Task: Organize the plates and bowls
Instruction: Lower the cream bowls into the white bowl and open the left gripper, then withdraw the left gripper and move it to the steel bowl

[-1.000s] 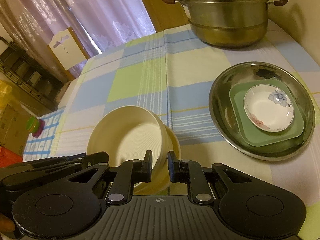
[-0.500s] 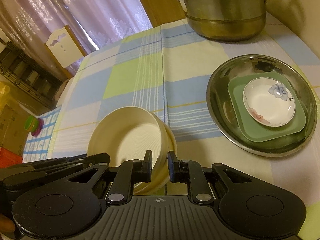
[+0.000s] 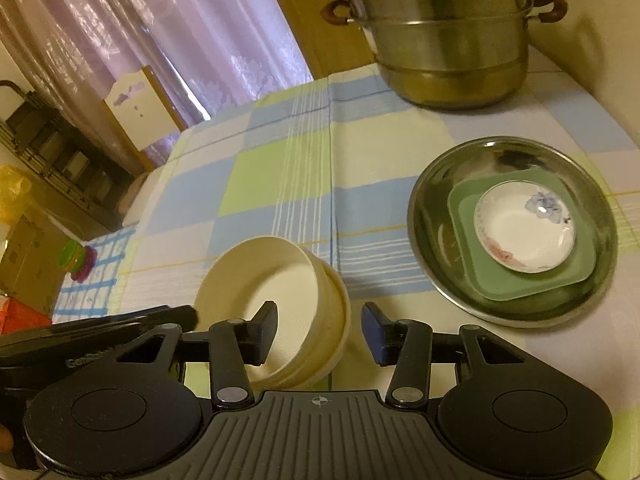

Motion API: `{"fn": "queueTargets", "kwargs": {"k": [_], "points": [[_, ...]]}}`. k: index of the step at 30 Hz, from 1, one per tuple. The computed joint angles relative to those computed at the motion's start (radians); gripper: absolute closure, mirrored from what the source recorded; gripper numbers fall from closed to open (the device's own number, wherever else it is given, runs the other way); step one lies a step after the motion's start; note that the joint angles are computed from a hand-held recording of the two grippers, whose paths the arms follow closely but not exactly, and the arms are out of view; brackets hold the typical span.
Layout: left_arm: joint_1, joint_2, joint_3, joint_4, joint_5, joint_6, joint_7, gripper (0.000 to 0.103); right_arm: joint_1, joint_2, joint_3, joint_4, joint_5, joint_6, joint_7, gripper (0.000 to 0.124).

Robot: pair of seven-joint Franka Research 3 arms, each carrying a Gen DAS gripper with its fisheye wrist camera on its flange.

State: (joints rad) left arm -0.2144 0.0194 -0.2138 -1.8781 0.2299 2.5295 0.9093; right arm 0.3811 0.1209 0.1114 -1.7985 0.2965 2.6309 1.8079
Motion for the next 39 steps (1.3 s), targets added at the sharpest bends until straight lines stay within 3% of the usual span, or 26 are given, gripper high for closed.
{"fn": "queueTargets", "kwargs": {"k": [12,22,26,39], "points": [[-0.033,-0.207,-0.043,-0.139,0.071,-0.102,-0.138,0.076,-0.022,-0.240,-0.013,-0.226,0.149,-0.008,-0.161,0.075],[-0.101,-0.334,-0.099,-0.222,0.054,-0.220,-0.258,0.075,-0.021,-0.475,-0.046,-0.439,0.226,-0.075,-0.286,0.059],[-0.131,-0.361,-0.122,-0.237,0.045,-0.262,-0.306,0.075,-0.032,-0.553,-0.049,-0.506,0.214,-0.103,-0.304,0.050],[-0.222,-0.327,-0.180,-0.191,0.066,-0.333,-0.394,0.075,-0.069,-0.736,-0.079,-0.648,0.206,-0.223,-0.351,0.046]]}}
